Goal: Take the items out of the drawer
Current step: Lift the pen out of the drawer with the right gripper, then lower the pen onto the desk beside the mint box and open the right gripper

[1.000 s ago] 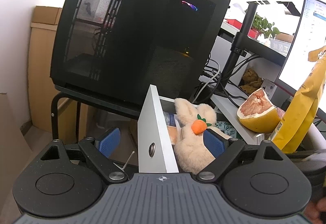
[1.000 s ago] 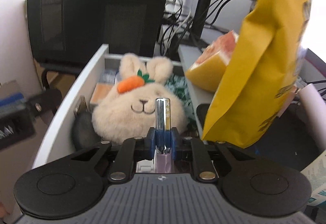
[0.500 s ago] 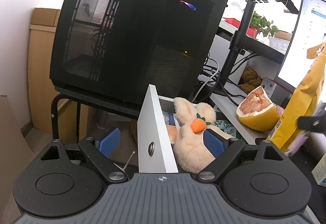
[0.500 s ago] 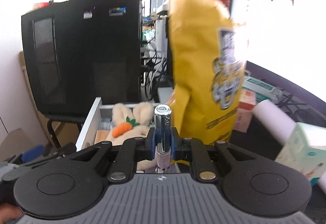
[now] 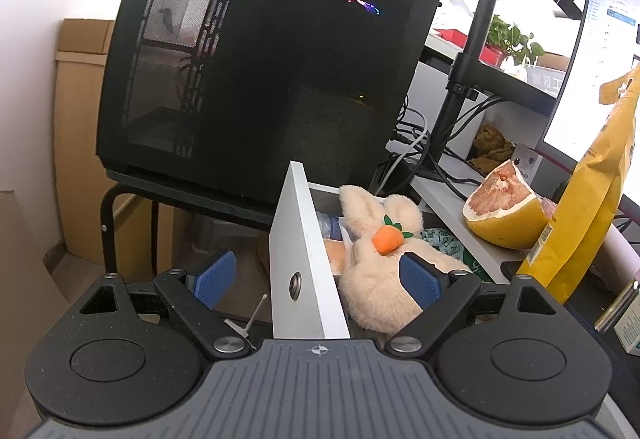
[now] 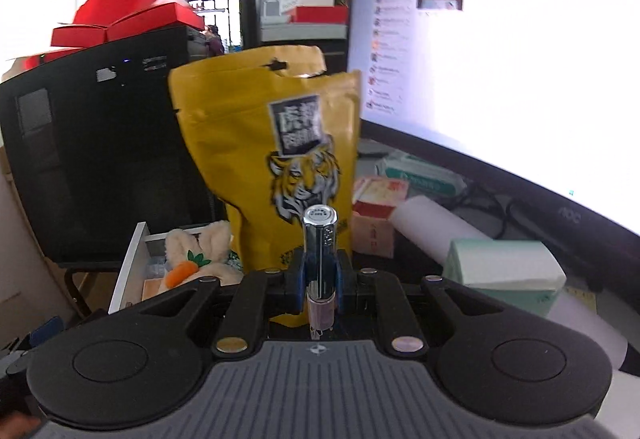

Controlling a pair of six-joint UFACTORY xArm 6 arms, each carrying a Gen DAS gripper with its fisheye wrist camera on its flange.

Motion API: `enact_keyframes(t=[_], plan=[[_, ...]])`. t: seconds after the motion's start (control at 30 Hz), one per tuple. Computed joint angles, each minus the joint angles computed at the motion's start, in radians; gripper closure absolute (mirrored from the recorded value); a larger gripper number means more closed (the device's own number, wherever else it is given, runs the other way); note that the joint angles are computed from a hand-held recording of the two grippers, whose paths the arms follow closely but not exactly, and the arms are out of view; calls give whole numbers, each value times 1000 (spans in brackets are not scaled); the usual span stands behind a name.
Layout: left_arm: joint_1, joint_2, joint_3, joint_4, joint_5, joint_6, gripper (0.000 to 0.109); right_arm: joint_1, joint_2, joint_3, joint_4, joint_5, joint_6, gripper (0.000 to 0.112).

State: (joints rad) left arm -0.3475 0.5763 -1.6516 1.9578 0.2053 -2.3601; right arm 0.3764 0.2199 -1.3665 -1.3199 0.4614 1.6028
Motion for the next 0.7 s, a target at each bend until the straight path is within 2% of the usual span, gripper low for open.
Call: enact_keyframes(t=[0.33,0.7], plan=[[3,8,-5,-24,-11,19,16,-17,33,-39,226,28,-149,99],[4,13,-10,-50,-8,42,16,-46,225,-262,301,147,-215,99]])
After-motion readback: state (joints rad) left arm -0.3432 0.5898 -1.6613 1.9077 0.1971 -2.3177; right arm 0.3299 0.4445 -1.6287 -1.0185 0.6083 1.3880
